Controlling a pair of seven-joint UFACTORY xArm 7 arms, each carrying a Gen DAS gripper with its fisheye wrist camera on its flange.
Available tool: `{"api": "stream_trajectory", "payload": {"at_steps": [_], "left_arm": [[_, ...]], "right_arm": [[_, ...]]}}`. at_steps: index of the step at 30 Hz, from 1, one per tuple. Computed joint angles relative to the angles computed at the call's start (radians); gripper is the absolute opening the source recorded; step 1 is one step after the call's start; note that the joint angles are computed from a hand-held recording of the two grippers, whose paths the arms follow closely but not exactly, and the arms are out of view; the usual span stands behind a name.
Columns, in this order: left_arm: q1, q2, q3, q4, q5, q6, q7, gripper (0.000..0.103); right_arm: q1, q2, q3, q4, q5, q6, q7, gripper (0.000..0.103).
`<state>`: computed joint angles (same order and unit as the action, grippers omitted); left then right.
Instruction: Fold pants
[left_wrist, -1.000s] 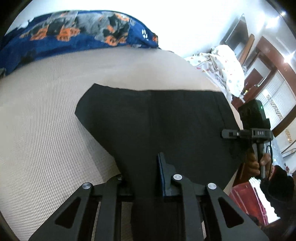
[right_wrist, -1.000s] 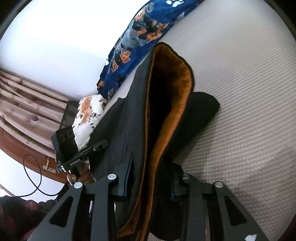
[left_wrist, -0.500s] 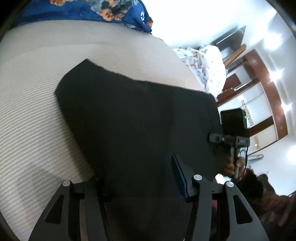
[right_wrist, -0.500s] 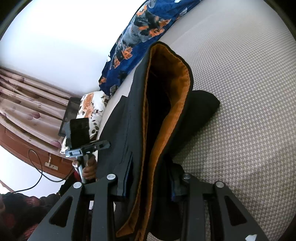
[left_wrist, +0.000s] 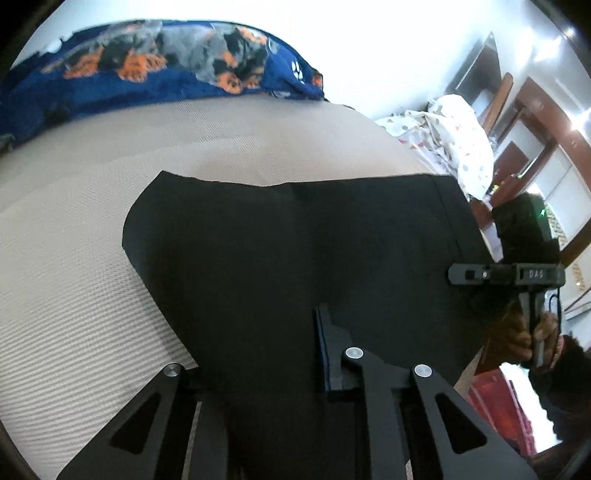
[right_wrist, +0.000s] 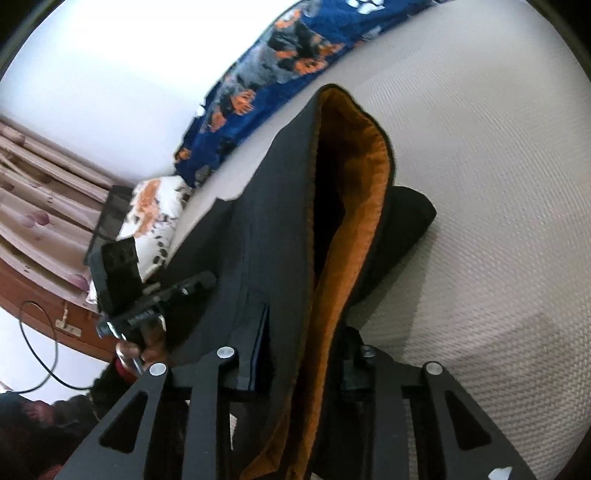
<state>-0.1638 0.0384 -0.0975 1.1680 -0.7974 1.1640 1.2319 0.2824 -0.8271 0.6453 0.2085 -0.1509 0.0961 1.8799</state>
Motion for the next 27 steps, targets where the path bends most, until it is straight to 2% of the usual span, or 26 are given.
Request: {"api": "stream_trajectory", "payload": {"at_steps": [3,6,12,15,22,27], "left_arm": [[0.013,-0.016,0.012,-0.002,-0.006,-0.026,0.009,0.017],[0.027,-0.024,0.026,0.006,-0.012,-0.061,0.020,0.017],[0.046,-0.032,0.037,0.016,-0.026,-0.166,0.036,0.013],[0.057,-0.018,0.045,0.041,-0.026,-0.196,0.037,0.013],[0.099,0.061,0.042,0.146,-0.042,-0.225,0.006,0.012],[0.125,0.120,0.025,0.224,-0.041,-0.253,-0.017,0.012]], "right_arm": [[-0.040,0.045,-0.005,0.039,-0.022,-0.020,-0.036,0.026],[-0.129,0.122,0.021,0.086,-0.040,-0.095,-0.073,0.026],[-0.341,0.262,0.133,0.205,-0.039,-0.212,-0.168,0.025],[-0.427,0.328,0.189,0.271,-0.031,-0.227,-0.224,0.025],[-0.680,0.467,0.379,0.420,-0.002,-0.268,-0.342,0.025],[-0.883,0.541,0.552,0.515,0.017,-0.273,-0.423,0.025]]}}
